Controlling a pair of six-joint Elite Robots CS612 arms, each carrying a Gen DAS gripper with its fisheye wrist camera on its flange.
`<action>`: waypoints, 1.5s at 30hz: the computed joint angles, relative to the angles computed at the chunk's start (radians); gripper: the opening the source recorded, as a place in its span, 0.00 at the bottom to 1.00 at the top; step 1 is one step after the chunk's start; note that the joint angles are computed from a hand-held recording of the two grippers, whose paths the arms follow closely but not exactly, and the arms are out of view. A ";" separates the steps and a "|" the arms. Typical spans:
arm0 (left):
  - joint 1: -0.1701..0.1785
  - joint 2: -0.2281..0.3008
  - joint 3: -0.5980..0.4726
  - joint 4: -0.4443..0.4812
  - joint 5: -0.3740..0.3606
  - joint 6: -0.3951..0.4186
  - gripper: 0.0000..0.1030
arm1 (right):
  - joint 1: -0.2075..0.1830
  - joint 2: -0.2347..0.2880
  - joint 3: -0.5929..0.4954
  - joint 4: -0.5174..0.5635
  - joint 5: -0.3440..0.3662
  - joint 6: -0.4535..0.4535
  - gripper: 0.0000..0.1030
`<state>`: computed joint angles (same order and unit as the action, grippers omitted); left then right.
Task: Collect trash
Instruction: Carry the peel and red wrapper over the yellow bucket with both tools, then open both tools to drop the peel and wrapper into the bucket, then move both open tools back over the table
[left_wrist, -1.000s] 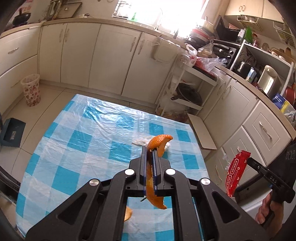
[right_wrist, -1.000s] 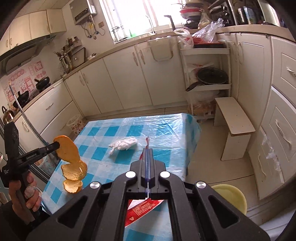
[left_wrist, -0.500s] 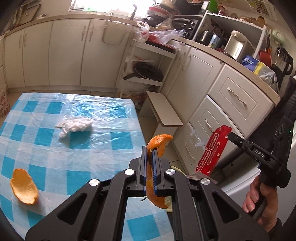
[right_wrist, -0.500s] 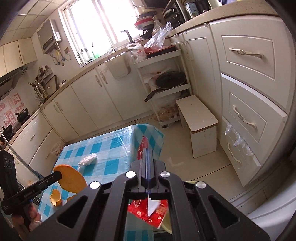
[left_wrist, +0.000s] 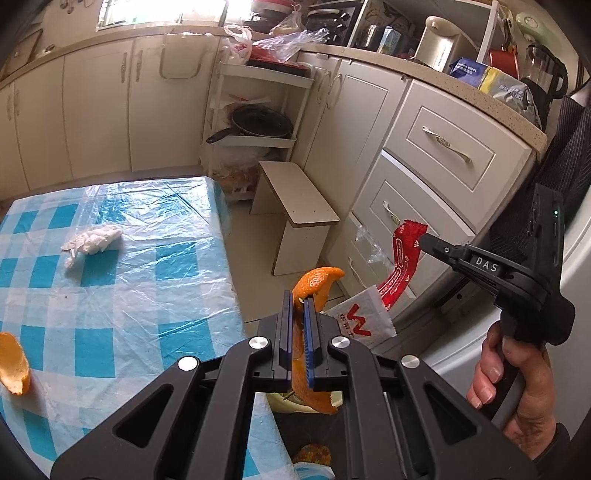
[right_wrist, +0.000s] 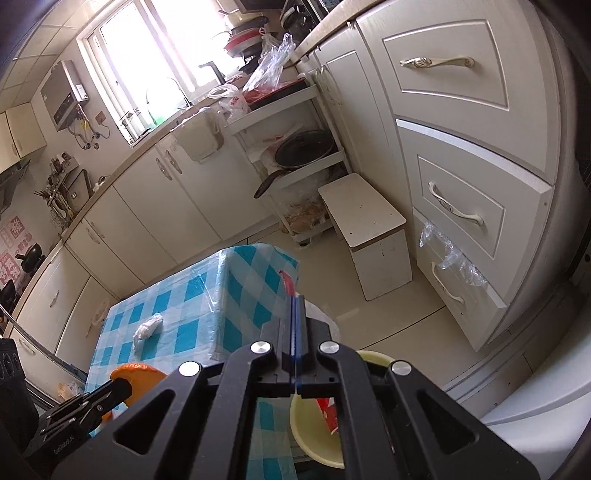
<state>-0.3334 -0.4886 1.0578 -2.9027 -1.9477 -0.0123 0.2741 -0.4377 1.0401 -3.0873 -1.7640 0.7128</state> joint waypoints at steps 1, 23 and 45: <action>-0.003 -0.001 0.003 -0.001 0.004 0.006 0.05 | -0.001 0.001 0.000 0.003 0.003 0.005 0.00; -0.034 0.032 -0.035 0.067 0.018 0.024 0.05 | -0.015 0.033 -0.048 0.095 0.065 0.031 0.00; -0.068 0.098 -0.139 0.293 0.086 0.062 0.45 | -0.024 0.050 -0.105 0.270 0.121 0.088 0.56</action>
<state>-0.4018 -0.3906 0.9184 -2.6093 -1.8620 0.0495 0.2505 -0.3878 0.9355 -2.8177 -1.6430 0.8011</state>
